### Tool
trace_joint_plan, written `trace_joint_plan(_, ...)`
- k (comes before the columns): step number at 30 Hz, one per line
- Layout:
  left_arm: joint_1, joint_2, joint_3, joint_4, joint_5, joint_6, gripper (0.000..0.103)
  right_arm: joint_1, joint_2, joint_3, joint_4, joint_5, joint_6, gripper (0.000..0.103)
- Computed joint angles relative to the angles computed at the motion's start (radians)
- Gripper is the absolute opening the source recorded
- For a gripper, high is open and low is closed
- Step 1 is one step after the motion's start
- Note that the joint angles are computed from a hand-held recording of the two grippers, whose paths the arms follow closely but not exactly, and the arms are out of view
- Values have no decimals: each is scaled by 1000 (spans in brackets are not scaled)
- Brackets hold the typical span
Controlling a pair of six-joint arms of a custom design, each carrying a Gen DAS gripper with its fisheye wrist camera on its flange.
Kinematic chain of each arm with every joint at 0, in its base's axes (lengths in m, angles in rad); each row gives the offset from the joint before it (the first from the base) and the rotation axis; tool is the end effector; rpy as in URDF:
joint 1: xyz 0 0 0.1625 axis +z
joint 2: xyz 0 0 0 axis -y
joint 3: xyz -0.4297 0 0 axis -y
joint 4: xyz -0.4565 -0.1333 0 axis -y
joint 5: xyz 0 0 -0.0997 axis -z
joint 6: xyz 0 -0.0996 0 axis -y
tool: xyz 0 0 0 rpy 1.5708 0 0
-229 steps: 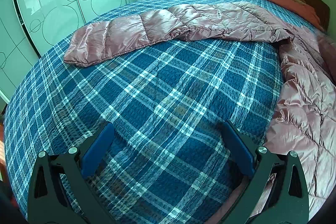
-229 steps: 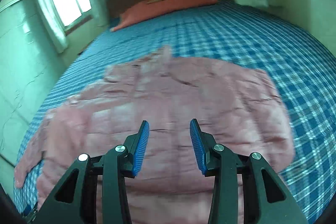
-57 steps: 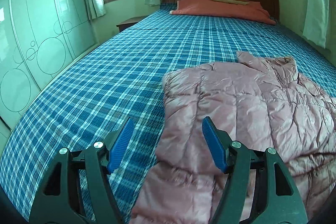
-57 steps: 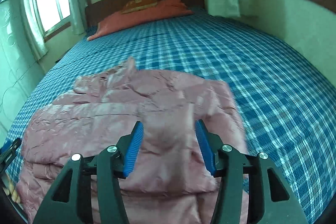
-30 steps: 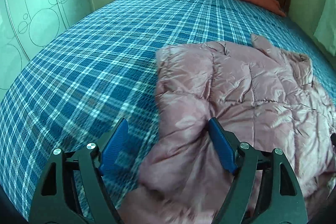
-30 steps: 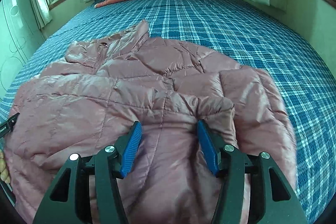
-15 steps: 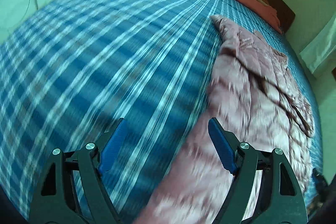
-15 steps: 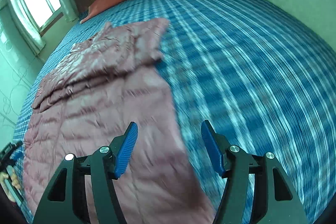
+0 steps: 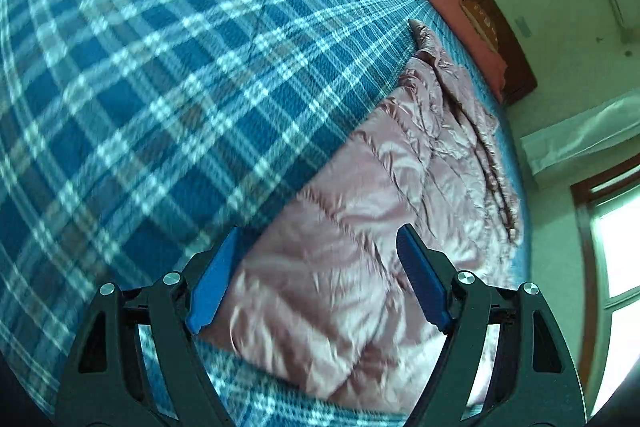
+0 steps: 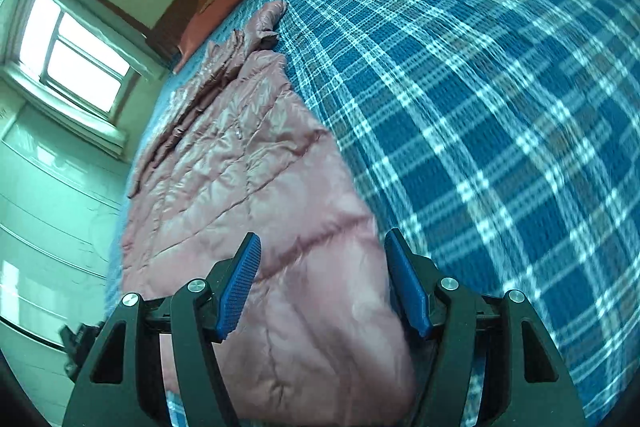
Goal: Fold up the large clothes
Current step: 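Grasp the jacket side edge with the left tool while the right tool grasps it too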
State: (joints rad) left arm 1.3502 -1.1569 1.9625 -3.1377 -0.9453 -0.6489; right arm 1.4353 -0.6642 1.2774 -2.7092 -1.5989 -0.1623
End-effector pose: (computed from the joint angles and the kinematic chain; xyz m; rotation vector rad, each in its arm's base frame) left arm 0.0520 -0.6439 0.2370 -0.8799 2.4653 -1.2957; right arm 0.0148 -0.8577 0.1285 0.0283 -2.9371 0.7747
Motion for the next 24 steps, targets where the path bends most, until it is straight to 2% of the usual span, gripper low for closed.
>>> trace_joint_plan(3,0,-19,49,-67,-50,-37,79,-18,-33,49,0,69,36,65)
trace_joint_plan(8,-17,-25,104,-142,-67,-60,79,-36,-56,91,10,163,79,65)
trace_joint_plan(18,-16,38,63,-203,-112,-88,79,-16,-35,112,-69,167,92,66)
trace_joint_plan(20,-21,52,60,-236,-100,-109,79,-11,-31,110,-78,167,94,66)
trace_joint_plan(22,-31,56,73,-278,-58,-126,79,-11,-31,115,-72,188,98,66)
trace_joint_plan(24,-27,56,74,-273,-43,-133,79,-10,-26,118,-76,191,89,66)
